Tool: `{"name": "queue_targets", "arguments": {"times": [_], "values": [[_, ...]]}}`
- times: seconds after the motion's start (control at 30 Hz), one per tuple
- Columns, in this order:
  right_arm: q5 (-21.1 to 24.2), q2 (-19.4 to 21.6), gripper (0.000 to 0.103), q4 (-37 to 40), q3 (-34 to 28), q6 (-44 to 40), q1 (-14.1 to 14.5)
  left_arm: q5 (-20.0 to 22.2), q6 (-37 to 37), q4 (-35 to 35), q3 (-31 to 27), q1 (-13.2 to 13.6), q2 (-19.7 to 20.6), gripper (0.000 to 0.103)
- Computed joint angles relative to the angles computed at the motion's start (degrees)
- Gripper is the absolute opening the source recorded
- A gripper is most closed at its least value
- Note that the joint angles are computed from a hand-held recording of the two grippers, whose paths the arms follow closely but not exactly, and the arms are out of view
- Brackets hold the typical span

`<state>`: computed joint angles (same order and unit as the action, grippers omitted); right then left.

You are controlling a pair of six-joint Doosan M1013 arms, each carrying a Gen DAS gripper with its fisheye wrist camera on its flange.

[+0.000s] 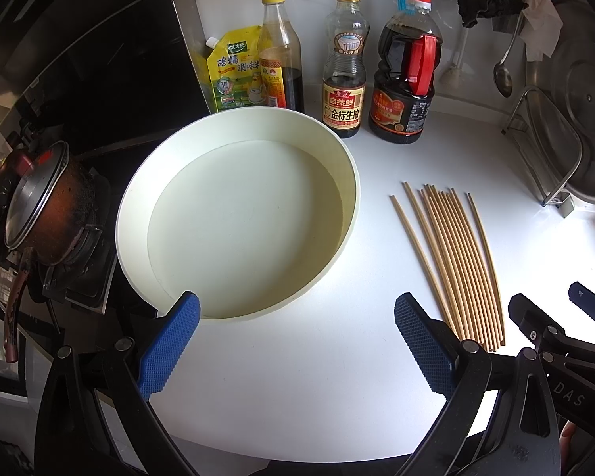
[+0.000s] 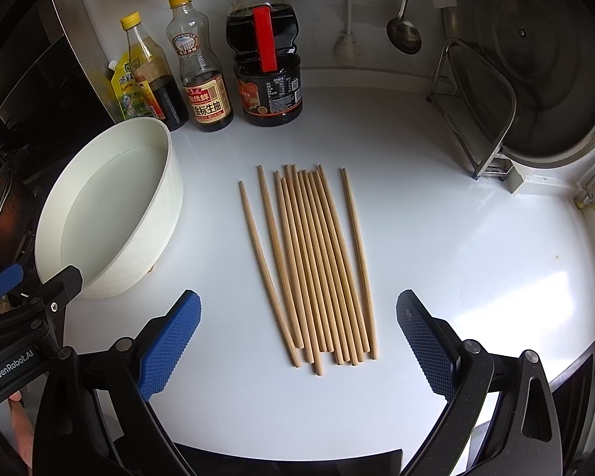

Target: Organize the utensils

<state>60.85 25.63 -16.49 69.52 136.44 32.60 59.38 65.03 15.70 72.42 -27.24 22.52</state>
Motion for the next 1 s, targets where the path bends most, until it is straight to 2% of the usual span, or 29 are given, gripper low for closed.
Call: {"name": "queue_targets", "arguments": {"times": [0.77, 1.0], "values": [[-0.20, -0.03, 0.095, -0.25, 0.15, 0.03, 0.16, 0.04, 0.18, -0.31, -0.10, 0.19, -0.03, 0.097], [-1.72, -1.22, 0.095, 0.49, 2.30, -0.24, -0.91, 0.31, 1.77, -3.78, -0.22, 0.23, 0.55, 0.097]]}}
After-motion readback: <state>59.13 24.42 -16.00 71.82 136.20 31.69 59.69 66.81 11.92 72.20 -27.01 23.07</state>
